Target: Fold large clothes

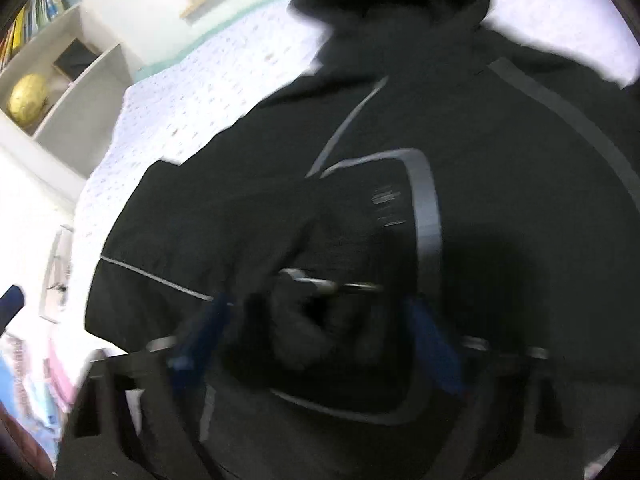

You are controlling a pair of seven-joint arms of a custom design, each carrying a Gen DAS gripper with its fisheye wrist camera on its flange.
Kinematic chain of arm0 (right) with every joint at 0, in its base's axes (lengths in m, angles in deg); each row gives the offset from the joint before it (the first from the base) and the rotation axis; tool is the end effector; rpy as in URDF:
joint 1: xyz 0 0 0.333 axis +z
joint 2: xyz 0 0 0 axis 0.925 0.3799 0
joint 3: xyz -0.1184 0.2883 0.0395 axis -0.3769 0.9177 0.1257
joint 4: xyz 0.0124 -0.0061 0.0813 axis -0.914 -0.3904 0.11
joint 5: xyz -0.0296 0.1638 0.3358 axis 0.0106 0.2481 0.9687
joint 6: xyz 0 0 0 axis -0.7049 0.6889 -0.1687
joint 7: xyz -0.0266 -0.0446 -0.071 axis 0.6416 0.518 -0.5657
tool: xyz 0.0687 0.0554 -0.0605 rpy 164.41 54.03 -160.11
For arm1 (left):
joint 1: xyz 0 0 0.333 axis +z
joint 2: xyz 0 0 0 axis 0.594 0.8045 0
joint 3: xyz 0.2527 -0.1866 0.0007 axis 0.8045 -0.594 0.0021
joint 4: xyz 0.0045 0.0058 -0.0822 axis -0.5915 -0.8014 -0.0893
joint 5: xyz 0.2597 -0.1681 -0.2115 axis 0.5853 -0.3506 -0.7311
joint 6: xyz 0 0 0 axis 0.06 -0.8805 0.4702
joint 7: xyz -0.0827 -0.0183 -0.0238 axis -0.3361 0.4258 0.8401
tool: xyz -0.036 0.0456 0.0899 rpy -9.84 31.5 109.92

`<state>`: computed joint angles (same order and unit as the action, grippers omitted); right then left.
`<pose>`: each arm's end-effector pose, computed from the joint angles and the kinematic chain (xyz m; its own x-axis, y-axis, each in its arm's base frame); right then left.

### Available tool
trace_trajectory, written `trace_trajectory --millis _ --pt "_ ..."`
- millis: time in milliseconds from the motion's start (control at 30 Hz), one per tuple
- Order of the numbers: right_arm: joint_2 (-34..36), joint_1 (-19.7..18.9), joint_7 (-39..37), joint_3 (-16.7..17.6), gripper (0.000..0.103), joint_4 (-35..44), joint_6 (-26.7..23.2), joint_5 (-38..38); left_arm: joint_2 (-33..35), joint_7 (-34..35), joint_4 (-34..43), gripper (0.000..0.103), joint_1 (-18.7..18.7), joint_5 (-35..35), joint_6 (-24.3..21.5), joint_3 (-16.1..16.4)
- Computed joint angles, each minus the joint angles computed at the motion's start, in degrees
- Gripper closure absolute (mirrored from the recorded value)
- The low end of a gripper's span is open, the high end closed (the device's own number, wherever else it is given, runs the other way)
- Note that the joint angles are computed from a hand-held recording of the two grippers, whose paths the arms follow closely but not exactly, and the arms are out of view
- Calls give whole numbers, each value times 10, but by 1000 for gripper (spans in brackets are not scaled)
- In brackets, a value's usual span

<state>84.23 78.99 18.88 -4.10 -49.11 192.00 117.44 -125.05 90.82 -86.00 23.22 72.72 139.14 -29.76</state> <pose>0.5307 0.1542 0.4441 0.5858 -0.6533 -0.4796 -0.8051 -0.4010 -0.4371 0.3038 -0.2600 0.5883 0.4558 -0.8816 0.1225 -0.6517 -0.4243 -0.6287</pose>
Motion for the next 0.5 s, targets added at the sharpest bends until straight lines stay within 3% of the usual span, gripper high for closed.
trace_trajectory --millis 67,100,167,267,333,400,500 --pt "-4 9 6 8 61 -8 30 -20 -4 -4 6 47 8 8 -33 -6" --pt "-15 9 -5 7 70 -15 38 -9 -6 -5 5 47 10 12 -39 -7" --pt "-41 6 -39 -2 70 -25 59 13 5 -5 3 47 12 16 -31 -1" --pt "-70 -3 -87 -25 70 -15 94 35 49 -11 10 47 22 24 17 11" --pt "-67 -17 -102 -43 70 16 94 30 86 -15 23 47 26 27 56 19" --pt "-58 -30 -104 -51 70 42 129 15 126 -14 41 47 27 25 91 29" --pt "-31 -48 -107 -57 70 74 182 -3 203 -9 95 47 31 49 108 30"
